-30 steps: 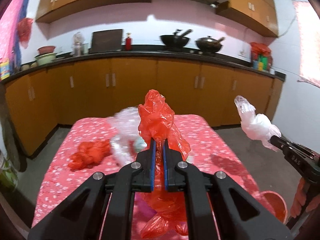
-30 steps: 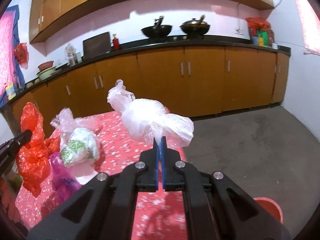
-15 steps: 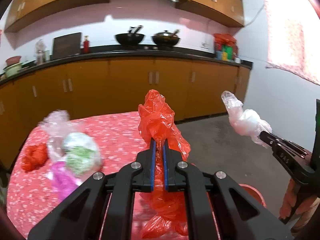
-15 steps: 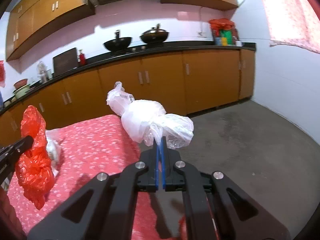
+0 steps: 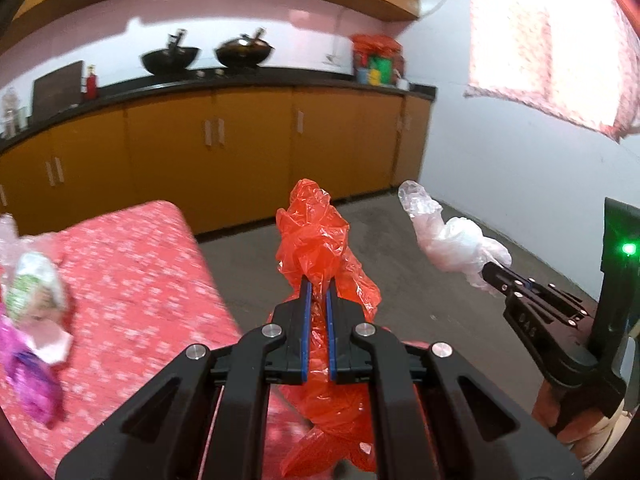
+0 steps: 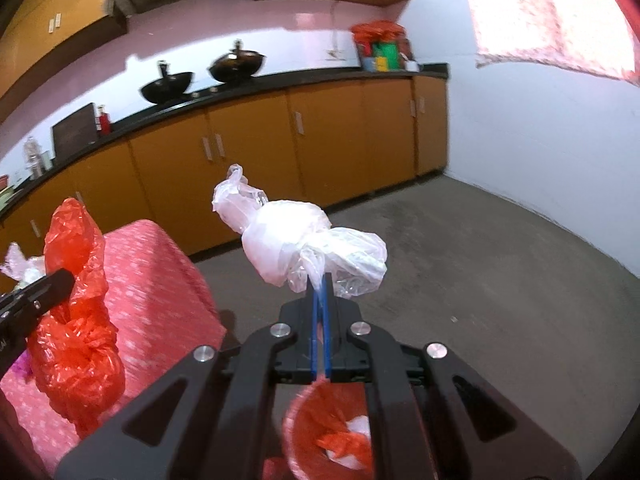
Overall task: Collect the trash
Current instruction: 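Carry the white bag and orange bag in both tools toward the basket, then open both tools to drop the orange and white bags into the basket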
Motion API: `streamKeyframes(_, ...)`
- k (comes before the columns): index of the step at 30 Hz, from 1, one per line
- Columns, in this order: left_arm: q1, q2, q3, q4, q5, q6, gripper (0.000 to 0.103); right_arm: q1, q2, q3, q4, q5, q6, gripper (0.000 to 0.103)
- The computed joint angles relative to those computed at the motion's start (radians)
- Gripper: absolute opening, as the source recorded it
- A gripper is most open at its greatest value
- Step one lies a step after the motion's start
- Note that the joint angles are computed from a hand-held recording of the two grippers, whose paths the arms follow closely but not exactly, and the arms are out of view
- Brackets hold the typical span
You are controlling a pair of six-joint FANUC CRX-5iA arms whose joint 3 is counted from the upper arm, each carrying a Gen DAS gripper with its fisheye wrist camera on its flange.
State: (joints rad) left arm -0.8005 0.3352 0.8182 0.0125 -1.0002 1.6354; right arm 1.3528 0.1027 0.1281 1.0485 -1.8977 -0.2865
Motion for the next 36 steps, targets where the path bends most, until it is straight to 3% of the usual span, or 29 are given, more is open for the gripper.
streamKeyframes(10, -0.094, 0.119, 0.053, 0.025, -0.085, -0.037, 0.006, 0.109, -0.134, -0.216, -0.241, -0.074, -0.289, 0.004)
streamKeyframes(17, -0.142, 0.238, 0.170, 0.009, -0.208, -0.069, 0.006, 0.145, -0.190, -0.333, -0.392, 0.000, -0.439, 0.004)
streamKeyframes(27, -0.160, 0.368, 0.330, 0.014, -0.316, -0.110, 0.007, 0.124, -0.238, -0.422, -0.441, 0.098, -0.482, 0.005)
streamKeyframes(30, -0.160, 0.401, 0.383, 0.008, -0.347, -0.089, 0.014, 0.114, -0.257, -0.442, -0.432, 0.122, -0.482, 0.009)
streamKeyframes(34, -0.156, 0.391, 0.365, 0.000, -0.334, -0.067, 0.033, 0.111, -0.276, -0.456, -0.421, 0.126, -0.475, 0.017)
streamKeyframes(36, -0.154, 0.385, 0.357, -0.002, -0.327, -0.066, 0.033, 0.113, -0.273, -0.451, -0.420, 0.123, -0.471, 0.017)
